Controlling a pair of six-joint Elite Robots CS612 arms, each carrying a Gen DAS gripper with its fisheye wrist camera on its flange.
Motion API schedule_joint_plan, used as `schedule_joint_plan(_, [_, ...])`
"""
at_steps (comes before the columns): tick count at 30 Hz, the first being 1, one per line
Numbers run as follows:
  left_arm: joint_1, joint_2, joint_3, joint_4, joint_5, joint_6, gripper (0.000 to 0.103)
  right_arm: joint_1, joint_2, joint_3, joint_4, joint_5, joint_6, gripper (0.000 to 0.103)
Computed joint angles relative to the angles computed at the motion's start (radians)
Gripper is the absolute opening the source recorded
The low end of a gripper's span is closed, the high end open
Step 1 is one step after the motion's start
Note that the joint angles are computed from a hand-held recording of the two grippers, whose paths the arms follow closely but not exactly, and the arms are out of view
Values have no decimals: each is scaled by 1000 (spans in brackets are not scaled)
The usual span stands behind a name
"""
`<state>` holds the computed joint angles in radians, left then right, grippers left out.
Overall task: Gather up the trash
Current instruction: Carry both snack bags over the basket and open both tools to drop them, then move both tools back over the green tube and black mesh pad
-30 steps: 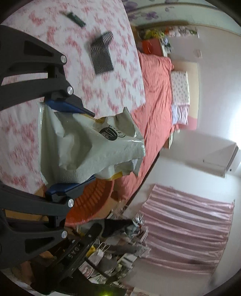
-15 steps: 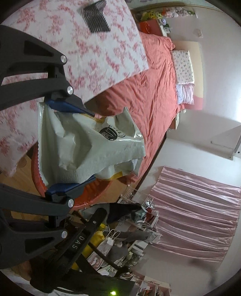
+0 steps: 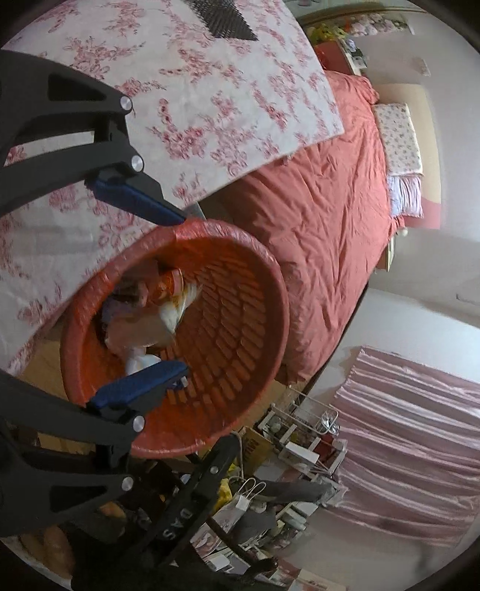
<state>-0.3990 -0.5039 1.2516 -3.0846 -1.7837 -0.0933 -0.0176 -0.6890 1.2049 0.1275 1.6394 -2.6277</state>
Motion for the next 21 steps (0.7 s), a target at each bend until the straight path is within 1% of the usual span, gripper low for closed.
schedule_joint_plan(4, [5,-12,24,-17,50,9,77,12,-6,1,6,23,-24,53])
schedule_joint_plan(8, [21,-31,59,-35,112,9,77,13,-6,-3,9,14,-41,53])
schedule_joint_plan(11, [39,-42,80,-35,160,-3,77,22,-8,-6,14,4,-52,53])
schedule_joint_plan(17, [94,-65,122,-47,244,-46,77,47,-8,-26,31,-25,-93,53])
schedule_joint_plan(21, [140,-81,150,-67,313,-78,77,69,-1,-49,44,-52,-119,53])
